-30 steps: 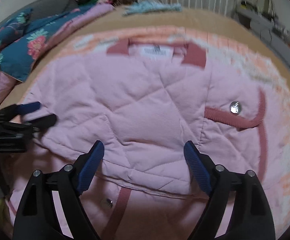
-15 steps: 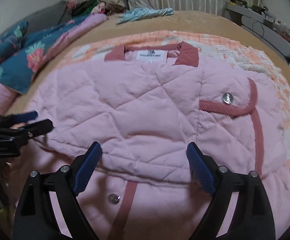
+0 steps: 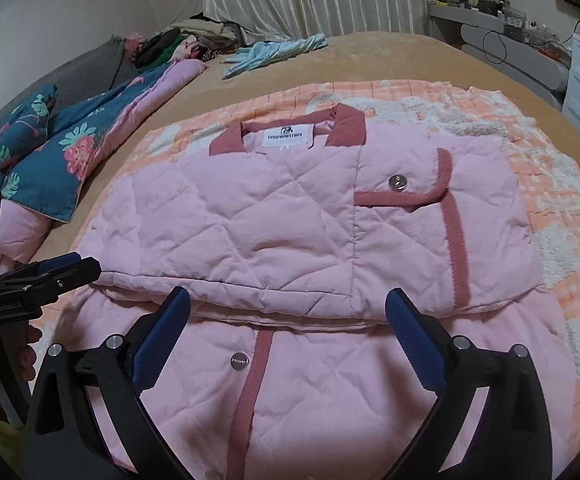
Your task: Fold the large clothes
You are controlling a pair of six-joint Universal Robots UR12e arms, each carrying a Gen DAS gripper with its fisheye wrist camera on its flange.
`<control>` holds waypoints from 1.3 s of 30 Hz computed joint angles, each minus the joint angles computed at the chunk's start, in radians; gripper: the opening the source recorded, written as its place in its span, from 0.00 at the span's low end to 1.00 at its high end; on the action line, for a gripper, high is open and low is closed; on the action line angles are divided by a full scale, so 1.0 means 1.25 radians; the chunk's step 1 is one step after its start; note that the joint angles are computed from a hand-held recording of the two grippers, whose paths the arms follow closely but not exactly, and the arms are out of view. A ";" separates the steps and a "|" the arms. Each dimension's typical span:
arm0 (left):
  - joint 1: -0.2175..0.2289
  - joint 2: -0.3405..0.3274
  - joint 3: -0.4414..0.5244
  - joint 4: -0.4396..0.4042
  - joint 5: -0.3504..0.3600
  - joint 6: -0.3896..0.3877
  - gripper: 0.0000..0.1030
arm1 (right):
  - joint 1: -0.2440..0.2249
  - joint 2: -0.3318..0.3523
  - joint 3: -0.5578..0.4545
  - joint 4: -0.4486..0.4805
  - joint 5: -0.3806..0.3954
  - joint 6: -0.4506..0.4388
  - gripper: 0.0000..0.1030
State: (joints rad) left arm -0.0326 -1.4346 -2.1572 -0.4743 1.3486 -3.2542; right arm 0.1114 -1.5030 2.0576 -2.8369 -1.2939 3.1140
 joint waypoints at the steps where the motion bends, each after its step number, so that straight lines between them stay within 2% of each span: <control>1: 0.000 0.003 -0.001 0.004 0.000 -0.004 0.92 | -0.001 -0.005 0.002 0.000 0.001 0.000 0.95; 11: 0.002 0.053 -0.018 0.013 -0.001 -0.029 0.92 | -0.013 -0.054 0.024 -0.002 0.009 -0.004 0.95; 27: -0.025 0.127 -0.042 0.025 0.011 -0.064 0.92 | -0.033 -0.132 0.057 -0.022 0.043 -0.010 0.96; 39: -0.040 0.179 -0.052 0.039 0.031 -0.081 0.92 | -0.064 -0.189 0.083 -0.037 0.070 -0.011 0.96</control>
